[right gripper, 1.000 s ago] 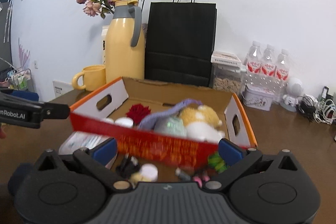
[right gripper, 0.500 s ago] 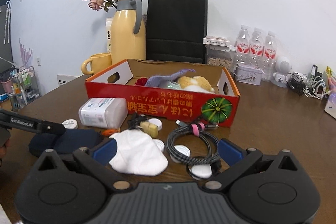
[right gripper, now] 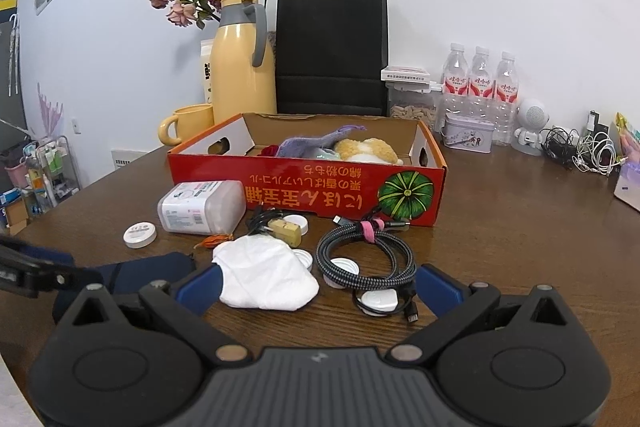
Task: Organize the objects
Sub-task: 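Grasp the navy blue case with the left tool while the right tool grasps the black braided cable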
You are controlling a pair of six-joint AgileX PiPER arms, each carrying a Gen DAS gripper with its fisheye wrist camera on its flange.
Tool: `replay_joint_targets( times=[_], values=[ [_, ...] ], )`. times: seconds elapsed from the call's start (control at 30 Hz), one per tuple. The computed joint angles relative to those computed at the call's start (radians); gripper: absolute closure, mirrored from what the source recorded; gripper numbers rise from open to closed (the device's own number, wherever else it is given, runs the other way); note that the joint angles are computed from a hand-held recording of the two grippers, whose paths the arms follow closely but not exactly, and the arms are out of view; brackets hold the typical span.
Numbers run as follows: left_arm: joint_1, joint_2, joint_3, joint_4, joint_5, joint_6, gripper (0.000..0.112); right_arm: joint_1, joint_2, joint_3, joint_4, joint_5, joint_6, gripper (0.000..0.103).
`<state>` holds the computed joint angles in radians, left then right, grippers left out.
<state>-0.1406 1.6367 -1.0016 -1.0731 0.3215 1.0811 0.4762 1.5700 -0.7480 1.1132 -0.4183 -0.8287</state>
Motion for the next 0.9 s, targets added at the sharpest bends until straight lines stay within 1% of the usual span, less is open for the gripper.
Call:
replay_joint_targets(
  times=[0.03, 0.07, 0.13, 0.2, 0.33, 0.4, 0.47, 0.5, 0.53, 0.6, 0.63, 0.67, 0.7, 0.77, 0.8, 0.87, 0.9],
  values=[
    [-0.006, -0.003, -0.001, -0.023, -0.006, 0.045, 0.009, -0.001, -0.004, 0.005, -0.004, -0.001, 0.006, 0.0],
    [-0.012, -0.001, -0.01, -0.025, 0.002, 0.076, 0.009, -0.002, -0.007, 0.01, -0.011, -0.002, 0.015, 0.0],
    [-0.022, 0.021, -0.051, 0.047, 0.04, 0.066, 0.009, -0.005, -0.012, 0.02, -0.02, -0.006, 0.028, 0.0],
    [-0.039, 0.049, -0.089, 0.129, 0.06, 0.027, 0.009, -0.006, -0.012, 0.024, -0.024, -0.007, 0.036, 0.0],
    [-0.061, 0.117, -0.148, 0.193, 0.088, 0.019, 0.009, -0.013, -0.008, 0.028, -0.041, -0.003, 0.055, 0.0],
    [-0.078, 0.151, -0.172, 0.258, 0.078, -0.045, 0.009, -0.017, -0.007, 0.028, -0.048, -0.001, 0.061, 0.0],
    [-0.086, 0.175, -0.183, 0.291, 0.07, -0.077, 0.009, -0.021, -0.005, 0.031, -0.061, 0.001, 0.076, 0.0],
    [-0.081, 0.187, -0.187, 0.274, 0.078, -0.068, 0.009, -0.024, -0.006, 0.035, -0.069, 0.002, 0.083, 0.0],
    [-0.08, 0.192, -0.182, 0.254, 0.067, -0.048, 0.009, -0.027, -0.006, 0.036, -0.07, 0.002, 0.085, 0.0],
    [-0.095, 0.182, -0.147, 0.226, 0.002, -0.006, 0.009, -0.03, -0.004, 0.038, -0.067, 0.001, 0.085, 0.0],
    [-0.095, 0.174, -0.131, 0.195, -0.012, 0.02, 0.012, -0.033, -0.004, 0.04, -0.07, 0.002, 0.088, 0.0],
    [-0.096, 0.164, -0.117, 0.161, -0.022, 0.042, 0.023, -0.035, -0.004, 0.043, -0.074, 0.002, 0.094, 0.0],
    [-0.102, 0.149, -0.099, 0.153, -0.043, 0.042, 0.026, -0.038, -0.003, 0.045, -0.078, 0.002, 0.098, 0.0],
    [-0.106, 0.131, -0.083, 0.168, -0.06, -0.015, 0.038, -0.046, -0.001, 0.047, -0.089, 0.006, 0.11, 0.0],
    [-0.108, 0.12, -0.073, 0.184, -0.073, -0.063, 0.039, -0.048, 0.001, 0.047, -0.091, 0.007, 0.113, 0.0],
    [-0.118, 0.107, -0.066, 0.257, -0.094, -0.179, 0.044, -0.052, 0.008, 0.045, -0.097, 0.011, 0.119, 0.0],
    [-0.125, 0.097, -0.059, 0.296, -0.107, -0.234, 0.045, -0.054, 0.011, 0.045, -0.101, 0.012, 0.123, 0.0]
  ],
)
